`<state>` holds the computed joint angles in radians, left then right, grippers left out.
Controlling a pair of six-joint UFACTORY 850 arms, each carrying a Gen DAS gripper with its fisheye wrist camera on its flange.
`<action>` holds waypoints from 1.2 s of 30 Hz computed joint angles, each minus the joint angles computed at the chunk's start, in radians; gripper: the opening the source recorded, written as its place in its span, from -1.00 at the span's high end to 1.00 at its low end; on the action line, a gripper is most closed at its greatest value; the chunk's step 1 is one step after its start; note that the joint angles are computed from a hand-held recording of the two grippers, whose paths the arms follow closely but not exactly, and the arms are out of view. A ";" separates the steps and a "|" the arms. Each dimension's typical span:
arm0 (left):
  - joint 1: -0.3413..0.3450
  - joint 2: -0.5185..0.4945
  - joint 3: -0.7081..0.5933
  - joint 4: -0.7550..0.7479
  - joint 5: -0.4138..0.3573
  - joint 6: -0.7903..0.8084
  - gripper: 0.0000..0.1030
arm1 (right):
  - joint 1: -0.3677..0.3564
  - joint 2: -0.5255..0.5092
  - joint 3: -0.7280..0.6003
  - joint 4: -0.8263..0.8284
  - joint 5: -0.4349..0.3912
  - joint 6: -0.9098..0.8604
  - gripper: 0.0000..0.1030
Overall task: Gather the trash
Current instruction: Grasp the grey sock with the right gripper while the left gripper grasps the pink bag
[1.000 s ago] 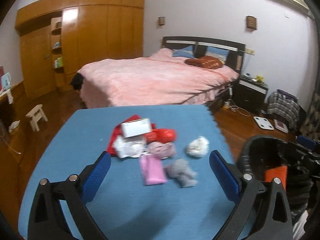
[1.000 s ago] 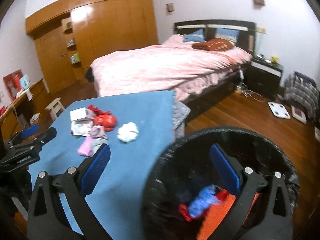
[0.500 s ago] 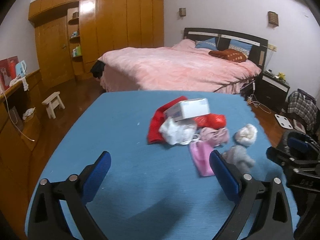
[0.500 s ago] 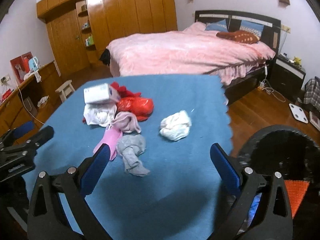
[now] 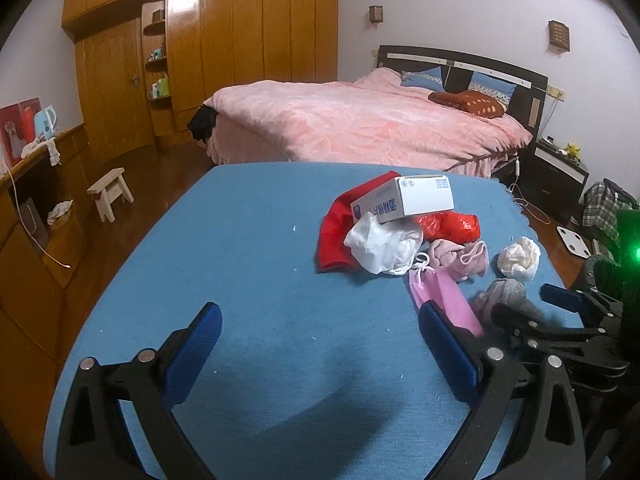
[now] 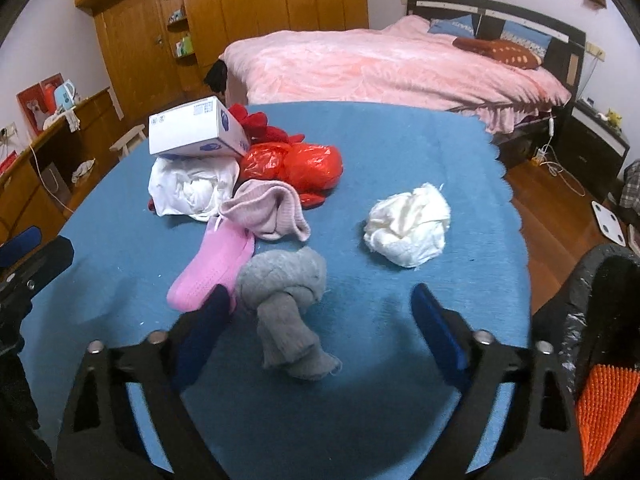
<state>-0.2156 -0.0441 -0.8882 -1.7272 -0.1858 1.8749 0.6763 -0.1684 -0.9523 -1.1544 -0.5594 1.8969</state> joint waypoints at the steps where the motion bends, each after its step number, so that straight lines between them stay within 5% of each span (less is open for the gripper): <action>1: 0.000 -0.001 0.000 0.001 -0.001 -0.002 -0.88 | -0.004 0.001 0.001 0.004 0.012 -0.005 -0.58; 6: -0.003 -0.006 -0.004 0.038 0.000 -0.046 -0.88 | -0.016 -0.011 -0.009 0.028 0.090 -0.059 -0.21; 8: -0.005 -0.008 -0.007 0.064 -0.002 -0.077 -0.88 | -0.023 -0.009 -0.008 0.037 0.131 -0.075 0.11; 11: -0.012 -0.009 -0.009 0.085 -0.005 -0.103 -0.88 | -0.021 0.002 0.001 0.025 0.147 -0.056 0.22; 24: -0.088 -0.036 -0.024 0.144 -0.024 -0.179 -0.74 | -0.024 0.132 0.120 -0.036 0.035 0.112 0.25; 30: -0.135 -0.079 -0.053 0.273 -0.024 -0.320 -0.53 | -0.028 0.145 0.144 -0.027 0.030 0.117 0.25; 36: -0.161 -0.117 -0.072 0.417 -0.020 -0.467 -0.13 | -0.030 0.147 0.158 -0.039 0.045 0.144 0.25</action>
<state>-0.3768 -0.1607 -0.9602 -1.3100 -0.2055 1.4074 0.6464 -0.0216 -0.7946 -1.1935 -0.5142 2.0413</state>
